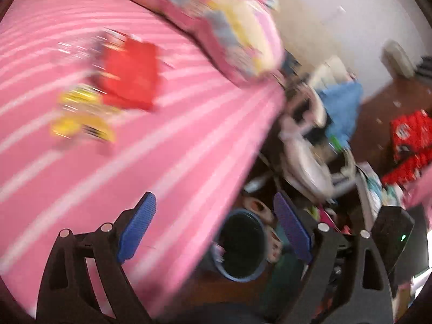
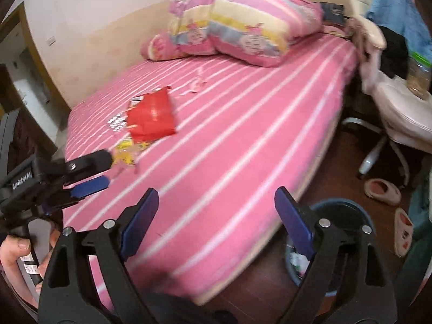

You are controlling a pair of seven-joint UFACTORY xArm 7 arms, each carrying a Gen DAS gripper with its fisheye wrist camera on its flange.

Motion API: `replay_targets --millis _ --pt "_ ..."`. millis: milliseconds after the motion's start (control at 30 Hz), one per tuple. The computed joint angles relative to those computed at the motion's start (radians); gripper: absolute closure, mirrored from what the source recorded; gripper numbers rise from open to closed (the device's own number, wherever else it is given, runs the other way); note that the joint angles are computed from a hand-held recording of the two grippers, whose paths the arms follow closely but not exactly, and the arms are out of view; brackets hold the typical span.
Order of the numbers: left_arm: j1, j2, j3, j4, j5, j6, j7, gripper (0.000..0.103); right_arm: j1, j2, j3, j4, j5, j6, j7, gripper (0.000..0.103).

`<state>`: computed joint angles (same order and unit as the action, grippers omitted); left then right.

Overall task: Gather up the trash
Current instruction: 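Move both open tools back to the red bag and yellow wrapper, then grasp the yellow snack wrapper with the left tool while the right tool grasps the red paper bag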

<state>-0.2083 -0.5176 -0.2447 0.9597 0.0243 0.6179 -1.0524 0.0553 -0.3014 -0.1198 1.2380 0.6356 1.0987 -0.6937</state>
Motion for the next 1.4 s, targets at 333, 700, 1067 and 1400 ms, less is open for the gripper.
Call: replay_targets --millis 333,700,1067,1400 --pt "0.093 -0.117 0.159 -0.164 -0.010 0.033 0.190 0.017 0.129 0.145 0.139 0.043 0.081 -0.186 0.083 0.014" --pt "0.086 0.112 0.229 -0.115 -0.151 -0.031 0.429 0.026 0.155 0.489 0.259 0.314 0.092 -0.318 0.143 0.013" --pt "0.140 0.160 0.213 -0.097 -0.160 -0.051 0.410 0.049 0.155 0.778 0.334 0.627 -0.062 -0.274 0.334 0.013" --pt "0.149 0.138 0.209 -0.098 -0.164 -0.075 0.381 0.020 0.117 0.852 0.366 0.694 -0.063 -0.218 0.411 0.013"
